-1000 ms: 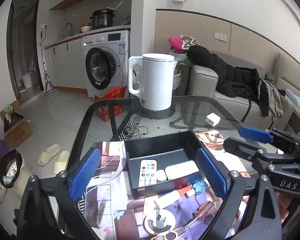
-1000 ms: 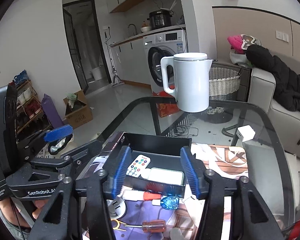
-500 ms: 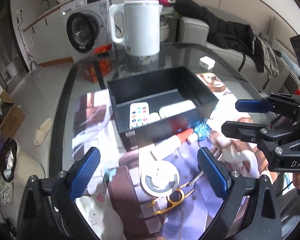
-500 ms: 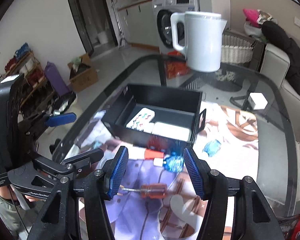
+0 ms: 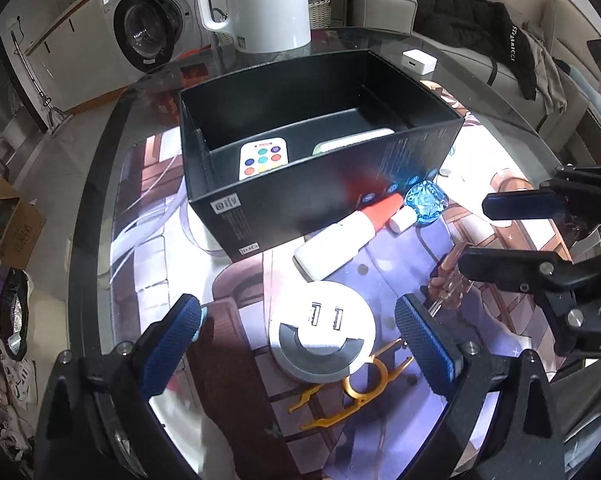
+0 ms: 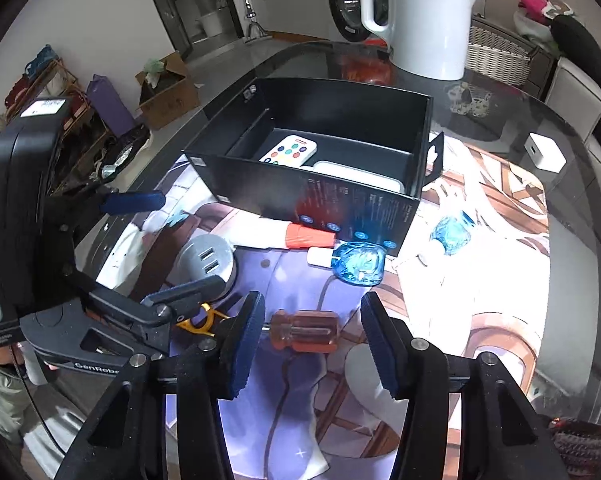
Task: Organize rigid objects
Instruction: 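Move the right tool down to the orange-handled screwdriver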
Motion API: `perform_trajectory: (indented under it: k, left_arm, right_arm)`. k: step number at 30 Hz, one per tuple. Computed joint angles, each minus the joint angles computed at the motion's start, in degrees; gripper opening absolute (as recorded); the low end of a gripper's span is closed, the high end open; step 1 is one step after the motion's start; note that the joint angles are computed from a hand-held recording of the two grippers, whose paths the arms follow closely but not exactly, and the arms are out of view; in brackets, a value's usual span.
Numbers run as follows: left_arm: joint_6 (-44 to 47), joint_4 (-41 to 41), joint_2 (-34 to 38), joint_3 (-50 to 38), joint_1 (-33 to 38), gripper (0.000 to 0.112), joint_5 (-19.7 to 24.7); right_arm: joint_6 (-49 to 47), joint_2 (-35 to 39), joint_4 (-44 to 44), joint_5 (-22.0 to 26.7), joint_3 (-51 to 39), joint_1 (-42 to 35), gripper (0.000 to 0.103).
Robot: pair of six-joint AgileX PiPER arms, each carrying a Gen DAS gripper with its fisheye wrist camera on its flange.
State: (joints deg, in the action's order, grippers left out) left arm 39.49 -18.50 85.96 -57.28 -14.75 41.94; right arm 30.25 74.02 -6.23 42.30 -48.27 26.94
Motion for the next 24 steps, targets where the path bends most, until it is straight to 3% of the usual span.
perform_trajectory:
  k: [5,11,16,24]
  left_arm:
    - [-0.15,0.77,0.68,0.05,-0.68,0.096,0.05]
    - [-0.6,0.91,1.48,-0.88,-0.97,0.096,0.53]
    - [-1.16,2.17,2.03,-1.24,-1.32,0.094,0.4]
    - [-1.1,2.56,2.85,-1.66,-0.81,0.094,0.82]
  right_arm:
    - [-2.24,1.65,1.79,-0.49,0.82,-1.6,0.044]
    - [1.27,-2.04,-6.91,-0.74,0.53,3.0,0.043]
    - [-12.29,-1.82,-0.7,-0.05,-0.39,5.34,0.043]
    - [-15.97,2.64,-0.8,-1.0,0.84,5.02,0.054]
